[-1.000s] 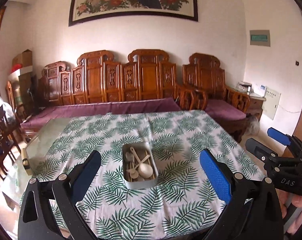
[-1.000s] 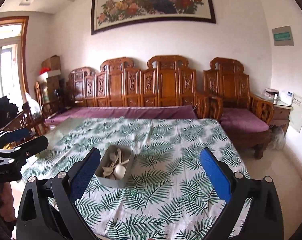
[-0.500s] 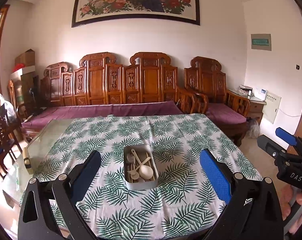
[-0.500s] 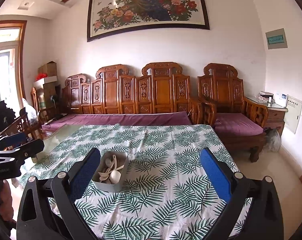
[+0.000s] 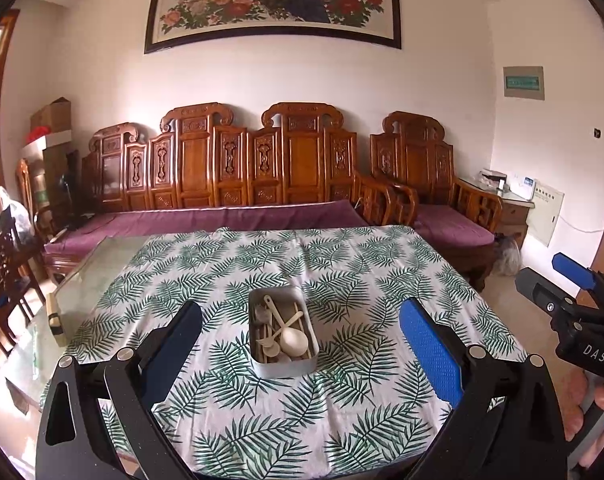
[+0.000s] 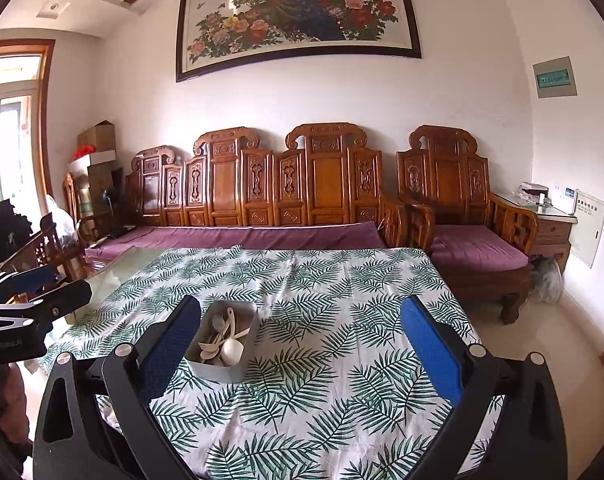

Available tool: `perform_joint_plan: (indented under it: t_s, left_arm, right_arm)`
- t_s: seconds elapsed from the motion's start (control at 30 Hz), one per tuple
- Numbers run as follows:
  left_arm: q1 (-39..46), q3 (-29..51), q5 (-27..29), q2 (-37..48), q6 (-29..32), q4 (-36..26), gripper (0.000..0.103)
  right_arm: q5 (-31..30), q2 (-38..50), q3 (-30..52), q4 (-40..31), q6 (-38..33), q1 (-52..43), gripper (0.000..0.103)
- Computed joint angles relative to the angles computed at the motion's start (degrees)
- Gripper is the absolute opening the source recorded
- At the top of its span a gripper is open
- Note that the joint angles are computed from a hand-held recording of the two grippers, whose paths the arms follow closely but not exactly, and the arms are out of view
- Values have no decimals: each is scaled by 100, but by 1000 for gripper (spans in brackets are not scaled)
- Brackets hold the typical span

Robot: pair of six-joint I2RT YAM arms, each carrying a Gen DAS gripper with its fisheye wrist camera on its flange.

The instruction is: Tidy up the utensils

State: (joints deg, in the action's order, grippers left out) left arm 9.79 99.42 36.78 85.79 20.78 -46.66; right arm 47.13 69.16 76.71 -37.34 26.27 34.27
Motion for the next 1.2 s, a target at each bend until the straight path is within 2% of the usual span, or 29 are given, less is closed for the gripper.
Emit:
perform_joint_plan:
  t_s: [1.2]
  left_arm:
    - [-57, -334, -111, -205, -104, 286, 95]
  right_arm:
    - [-83, -20, -51, 61, -40, -35, 100]
